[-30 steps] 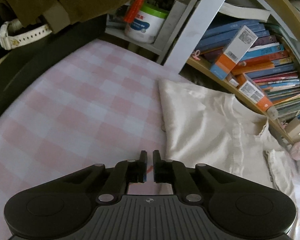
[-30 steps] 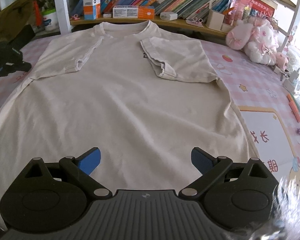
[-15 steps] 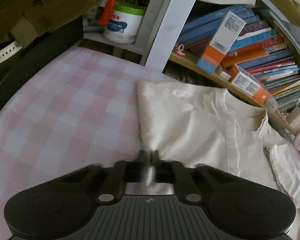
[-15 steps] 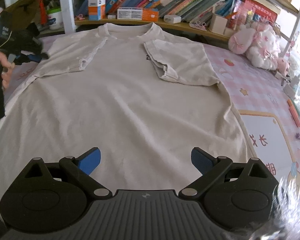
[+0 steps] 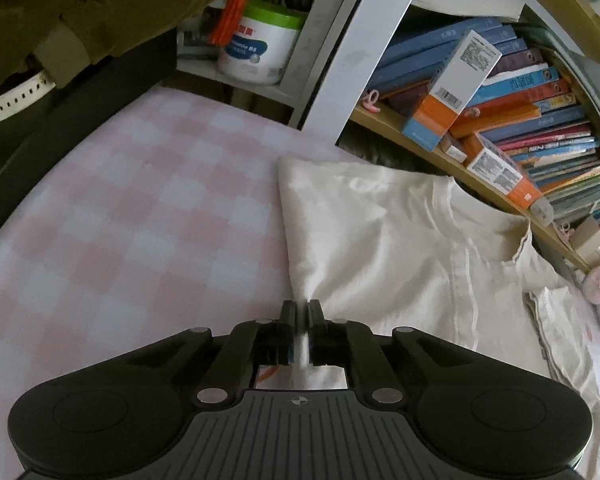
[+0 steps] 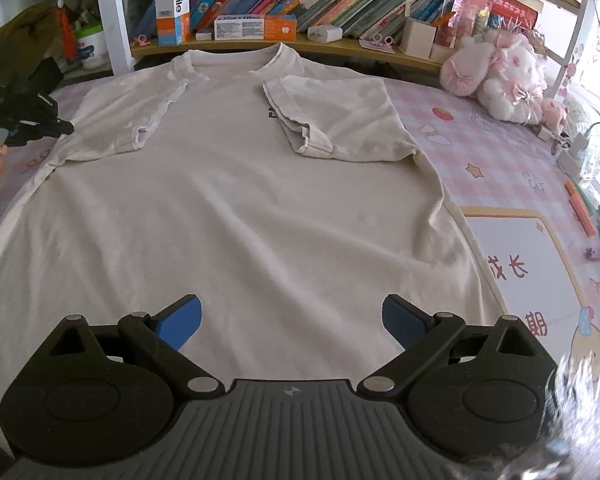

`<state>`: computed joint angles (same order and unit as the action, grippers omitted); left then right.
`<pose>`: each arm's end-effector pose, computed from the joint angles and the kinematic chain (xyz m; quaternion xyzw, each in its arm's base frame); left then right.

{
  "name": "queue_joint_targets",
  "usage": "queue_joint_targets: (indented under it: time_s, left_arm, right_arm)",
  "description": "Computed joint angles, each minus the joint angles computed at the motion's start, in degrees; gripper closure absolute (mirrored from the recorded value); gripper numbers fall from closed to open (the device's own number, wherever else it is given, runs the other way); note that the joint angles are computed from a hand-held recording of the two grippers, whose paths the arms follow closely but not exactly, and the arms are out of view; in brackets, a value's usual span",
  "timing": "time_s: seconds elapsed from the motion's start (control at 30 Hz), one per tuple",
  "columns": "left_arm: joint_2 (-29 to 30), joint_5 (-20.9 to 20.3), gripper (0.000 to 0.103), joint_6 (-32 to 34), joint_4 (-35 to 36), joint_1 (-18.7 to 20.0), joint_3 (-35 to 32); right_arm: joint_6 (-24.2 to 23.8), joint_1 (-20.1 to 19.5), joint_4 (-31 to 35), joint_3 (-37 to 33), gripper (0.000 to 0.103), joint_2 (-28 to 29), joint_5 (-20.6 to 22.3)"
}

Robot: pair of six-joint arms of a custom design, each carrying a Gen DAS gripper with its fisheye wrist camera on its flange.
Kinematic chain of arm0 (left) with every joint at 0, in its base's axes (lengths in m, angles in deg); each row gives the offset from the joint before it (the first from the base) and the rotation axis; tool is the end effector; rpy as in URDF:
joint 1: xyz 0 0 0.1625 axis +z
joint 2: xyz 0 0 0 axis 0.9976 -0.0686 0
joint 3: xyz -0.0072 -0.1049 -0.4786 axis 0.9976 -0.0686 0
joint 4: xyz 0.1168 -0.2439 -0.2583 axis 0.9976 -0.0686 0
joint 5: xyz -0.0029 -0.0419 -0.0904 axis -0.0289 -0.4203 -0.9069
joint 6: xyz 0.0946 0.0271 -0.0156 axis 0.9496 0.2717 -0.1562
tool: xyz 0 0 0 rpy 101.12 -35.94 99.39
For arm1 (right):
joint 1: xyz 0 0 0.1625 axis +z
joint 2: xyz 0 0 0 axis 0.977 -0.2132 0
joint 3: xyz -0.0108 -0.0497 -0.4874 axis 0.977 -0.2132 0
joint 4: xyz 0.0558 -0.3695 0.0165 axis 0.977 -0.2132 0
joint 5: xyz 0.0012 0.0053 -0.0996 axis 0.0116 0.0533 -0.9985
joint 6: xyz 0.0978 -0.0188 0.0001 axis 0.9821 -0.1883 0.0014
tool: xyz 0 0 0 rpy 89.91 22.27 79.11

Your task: Fold clothes

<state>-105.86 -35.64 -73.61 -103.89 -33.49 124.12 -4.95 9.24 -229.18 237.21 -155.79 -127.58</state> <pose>-0.2751 -0.6671 0.0318 0.1442 0.9347 -0.2738 0.1750 0.0522 -0.3460 0.3217 0.0484 -0.8500 0.3289 0.4086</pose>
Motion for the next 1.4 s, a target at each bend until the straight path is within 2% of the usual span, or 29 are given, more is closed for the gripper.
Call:
queue_joint_targets:
  time_s: [0.27,0.37,0.47,0.5,0.57,0.6,0.63,0.8,0.87,0.97,1.07,1.17,1.23,1.27,1.3,1.33,1.37,1.4]
  left_arm:
    - [-3.75,0.54,0.081,0.71,-6.12,-2.31,10.26]
    - [-5.67,2.36,0.078,-0.31,-7.48,-3.51,14.67]
    - [-7.53,4.83,0.073,-0.41,-9.1,-4.55,19.08]
    - [-8.07,5.82,0.067,-0.52,-9.6,-5.07,20.59]
    - [-9.15,8.32,0.043,-1.07,-9.48,-6.05,23.21]
    - [-9.59,9.91,0.015,-2.53,-8.32,-6.7,24.25]
    - [-9.99,11.51,0.006,-4.38,-6.79,-7.39,25.21]
    - [-11.08,16.06,0.006,-11.99,-4.47,-10.97,30.55]
    - [-11.61,15.92,0.006,-14.9,-4.12,-12.3,32.38]
    - [-12.16,15.16,0.008,-18.66,-5.22,-14.17,34.87]
    - [-11.35,15.33,0.011,-18.59,-9.44,-16.36,37.5]
    - [-10.98,15.44,0.027,-18.81,-9.33,-17.76,38.6]
    - [-10.58,16.43,0.045,-19.89,-7.41,-18.53,38.61]
    - [-10.28,17.64,0.048,-20.3,-6.59,-19.01,38.63]
    - [-10.09,18.8,0.058,-20.97,-5.36,-19.43,38.53]
    - [-10.12,19.69,0.072,-21.86,-4.01,-19.71,38.43]
    - [-10.22,20.49,0.081,-22.82,-2.63,-19.95,38.34]
    - [-10.6,20.28,0.097,-23.56,-2.1,-19.91,38.41]
  right_arm:
    - [1.9,-0.26,0.9,1.5,0.005,-1.05,-0.34]
    - [2.72,-0.72,1.77,1.43,0.005,-1.78,0.5]
    - [1.45,-1.17,2.85,1.18,0.005,-2.57,2.42]
    - [0.62,-1.42,3.06,1.22,0.005,-2.86,3.34]
    - [-1.08,-2.02,3.47,1.38,0.005,-3.51,5.31]
    - [-1.84,-2.42,3.72,1.48,0.005,-3.93,6.37]
    - [-2.44,-2.89,4.15,1.54,0.005,-4.45,7.46]
    - [-3.81,-6.48,7.46,1.83,0.005,-9.31,12.66]
    - [-3.66,-8.55,8.85,1.94,0.005,-11.86,14.5]
    - [-3.73,-12.86,11.94,1.85,0.006,-16.33,18.03]
    - [-5.95,-17.97,12.29,2.07,0.008,-19.89,21.81]
    - [-10.57,-22.87,8.75,2.71,0.012,-21.03,23.4]
    - [-13.66,-26.95,6.75,3.22,0.017,-21.46,25.02]
    - [-14.35,-28.89,6.93,3.24,0.021,-22.0,25.72]
    - [-14.94,-30.85,7.25,3.21,0.023,-22.56,26.44]
    - [-14.89,-32.97,8.77,3.0,0.028,-23.58,27.45]
    - [-14.57,-34.42,10.32,2.73,0.034,-24.34,28.16]
    - [-14.23,-35.75,12.1,2.52,0.038,-25.22,28.95]
